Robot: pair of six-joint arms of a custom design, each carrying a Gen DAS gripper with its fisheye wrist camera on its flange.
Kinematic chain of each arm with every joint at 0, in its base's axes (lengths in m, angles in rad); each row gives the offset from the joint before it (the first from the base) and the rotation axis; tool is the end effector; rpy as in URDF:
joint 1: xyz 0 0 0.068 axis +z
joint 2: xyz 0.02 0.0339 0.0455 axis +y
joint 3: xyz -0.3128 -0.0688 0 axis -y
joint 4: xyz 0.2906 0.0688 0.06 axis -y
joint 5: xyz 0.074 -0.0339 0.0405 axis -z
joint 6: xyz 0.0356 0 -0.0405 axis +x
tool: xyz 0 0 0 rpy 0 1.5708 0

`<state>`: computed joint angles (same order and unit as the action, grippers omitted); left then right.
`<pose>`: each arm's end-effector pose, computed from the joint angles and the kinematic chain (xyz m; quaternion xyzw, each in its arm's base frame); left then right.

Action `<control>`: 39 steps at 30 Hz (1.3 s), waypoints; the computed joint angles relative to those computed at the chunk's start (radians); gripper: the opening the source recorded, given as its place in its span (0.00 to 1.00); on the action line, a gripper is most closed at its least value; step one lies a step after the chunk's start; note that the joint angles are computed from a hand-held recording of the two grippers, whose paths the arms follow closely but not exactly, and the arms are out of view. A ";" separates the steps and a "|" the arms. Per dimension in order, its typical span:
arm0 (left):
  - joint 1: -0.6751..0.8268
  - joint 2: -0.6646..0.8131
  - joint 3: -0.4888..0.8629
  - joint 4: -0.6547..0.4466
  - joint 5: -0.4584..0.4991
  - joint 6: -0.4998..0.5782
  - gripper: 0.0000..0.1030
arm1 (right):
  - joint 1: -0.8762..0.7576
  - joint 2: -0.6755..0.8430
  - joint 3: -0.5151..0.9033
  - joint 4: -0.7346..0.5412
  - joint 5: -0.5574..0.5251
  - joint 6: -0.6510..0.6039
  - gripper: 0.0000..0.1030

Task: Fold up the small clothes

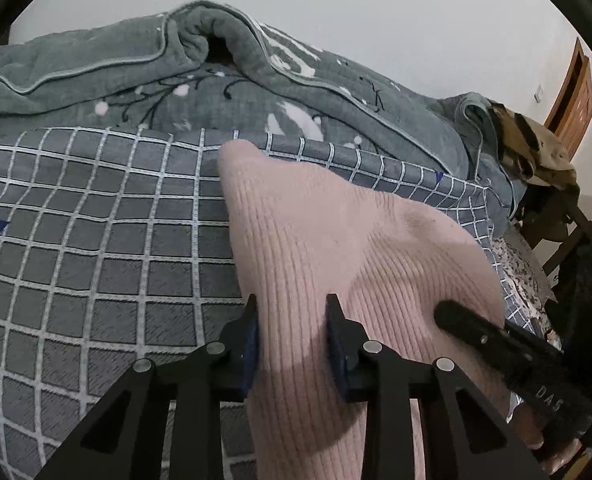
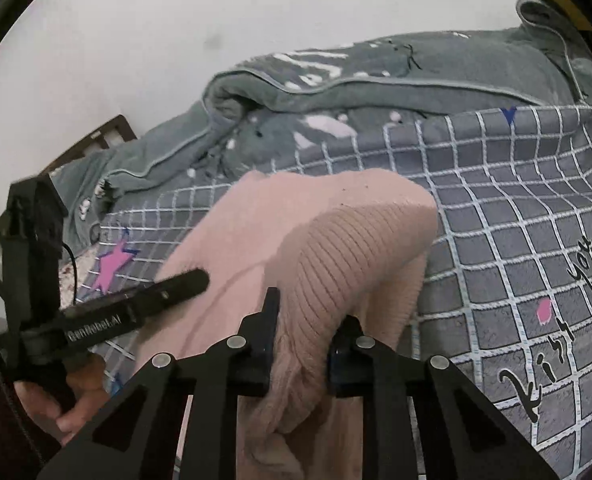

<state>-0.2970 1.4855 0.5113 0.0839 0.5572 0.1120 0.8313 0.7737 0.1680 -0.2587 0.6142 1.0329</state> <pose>0.2544 -0.0976 0.1375 0.2739 0.8688 -0.2878 0.2955 0.1070 0.0868 0.1375 0.1940 0.8793 0.0956 0.4243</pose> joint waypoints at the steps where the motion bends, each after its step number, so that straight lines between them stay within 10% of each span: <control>1: 0.013 -0.009 -0.004 -0.009 0.009 0.007 0.28 | 0.014 0.010 0.012 0.001 0.009 0.004 0.19; 24: 0.459 0.068 0.110 -0.299 0.175 0.294 0.32 | 0.121 0.544 0.205 0.393 -0.036 -0.045 0.21; 39: 0.535 0.046 0.104 -0.317 0.214 0.381 0.45 | -0.082 0.715 0.114 0.625 -0.285 -0.064 0.64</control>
<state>0.2383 1.5319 0.6153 -0.2335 0.7708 0.4929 0.7489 1.4889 0.2820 0.3664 0.3290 0.9690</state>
